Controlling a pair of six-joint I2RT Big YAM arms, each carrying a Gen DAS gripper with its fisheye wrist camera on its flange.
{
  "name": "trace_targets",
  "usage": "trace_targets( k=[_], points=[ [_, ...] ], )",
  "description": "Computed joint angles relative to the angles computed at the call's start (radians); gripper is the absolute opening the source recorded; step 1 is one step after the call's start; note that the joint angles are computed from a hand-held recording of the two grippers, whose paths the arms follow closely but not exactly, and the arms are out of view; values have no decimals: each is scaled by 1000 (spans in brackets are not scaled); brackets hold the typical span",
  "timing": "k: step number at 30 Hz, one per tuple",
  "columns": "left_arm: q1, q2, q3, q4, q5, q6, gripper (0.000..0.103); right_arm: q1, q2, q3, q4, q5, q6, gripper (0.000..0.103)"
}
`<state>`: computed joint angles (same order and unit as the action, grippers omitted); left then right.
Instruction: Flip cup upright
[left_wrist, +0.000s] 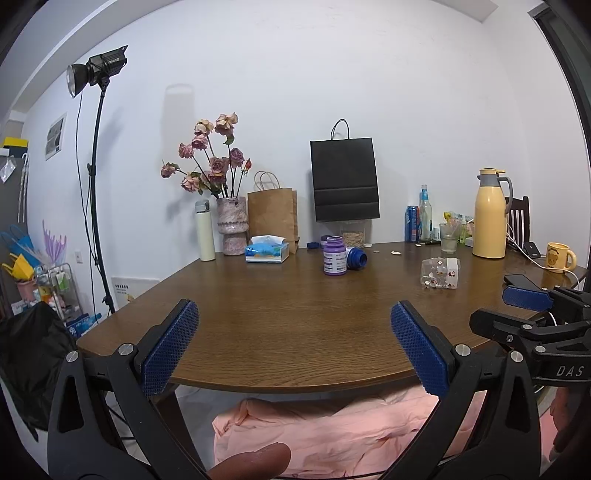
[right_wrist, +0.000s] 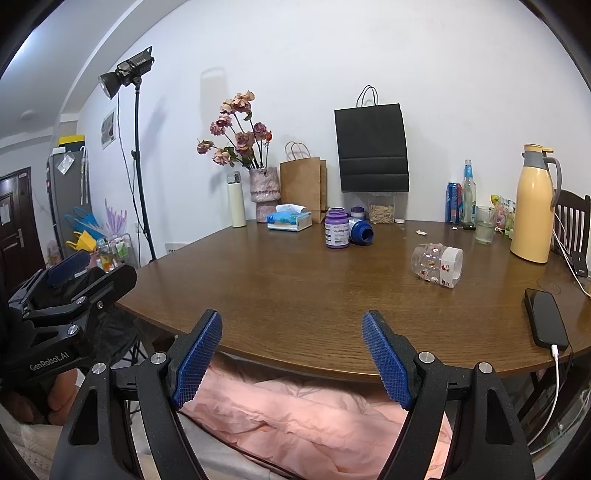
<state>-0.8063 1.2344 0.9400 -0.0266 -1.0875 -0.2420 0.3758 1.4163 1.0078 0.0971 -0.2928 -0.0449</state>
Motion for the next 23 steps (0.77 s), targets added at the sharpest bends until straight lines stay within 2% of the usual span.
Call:
trace_targets(
  k=[23],
  points=[
    [8,0,2,-22,16,-20,103,3,4,8,-20,-2,-7,83]
  ],
)
